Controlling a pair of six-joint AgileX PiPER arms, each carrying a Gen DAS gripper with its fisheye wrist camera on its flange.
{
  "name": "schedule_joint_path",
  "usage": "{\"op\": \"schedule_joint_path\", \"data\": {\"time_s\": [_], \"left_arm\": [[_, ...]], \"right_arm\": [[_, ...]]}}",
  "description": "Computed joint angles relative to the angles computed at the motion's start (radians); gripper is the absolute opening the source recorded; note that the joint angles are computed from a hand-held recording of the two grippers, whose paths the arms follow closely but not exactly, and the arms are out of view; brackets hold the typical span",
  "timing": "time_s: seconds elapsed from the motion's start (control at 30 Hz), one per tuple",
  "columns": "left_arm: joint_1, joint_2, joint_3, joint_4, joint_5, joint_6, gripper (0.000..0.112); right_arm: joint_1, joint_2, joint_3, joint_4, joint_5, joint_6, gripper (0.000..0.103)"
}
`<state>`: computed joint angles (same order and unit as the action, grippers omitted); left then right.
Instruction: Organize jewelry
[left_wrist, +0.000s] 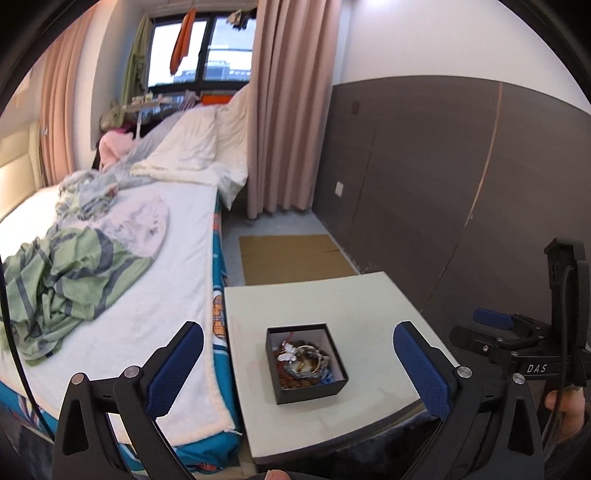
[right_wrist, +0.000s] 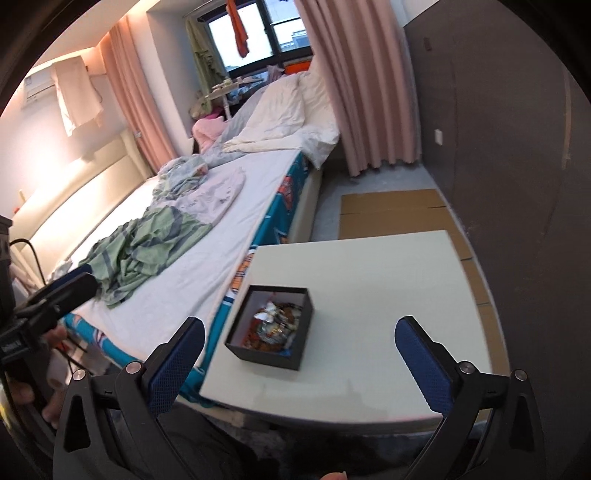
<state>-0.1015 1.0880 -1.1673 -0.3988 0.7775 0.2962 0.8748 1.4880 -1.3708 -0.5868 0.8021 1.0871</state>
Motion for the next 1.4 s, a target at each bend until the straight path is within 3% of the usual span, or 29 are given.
{"op": "schedule_joint_path", "data": {"time_s": [0.4, 0.8, 1.1, 1.4], "left_arm": [[-0.218, -0.16, 0.087, 0.33, -0.059, -0.344, 0.103], [-0.46, -0.235, 0.251, 0.804, -0.129, -0.808, 0.103], [-0.461, -0.234, 0.311, 0.857, -0.164, -0.879, 0.103], [-0.527, -0.217, 0.326, 0.998, -0.152, -1.014, 0.102]], "right_arm": [[0.174, -0.215, 0.21, -0.259, 0.131, 0.277, 0.103], [0.264, -0.256, 0.316, -0.332, 0.19, 0.404, 0.103], [0.282, -0.253, 0.343, -0.359, 0.203, 0.427, 0.103], [0.302, -0.234, 0.346, -0.4, 0.217, 0.459, 0.103]]}}
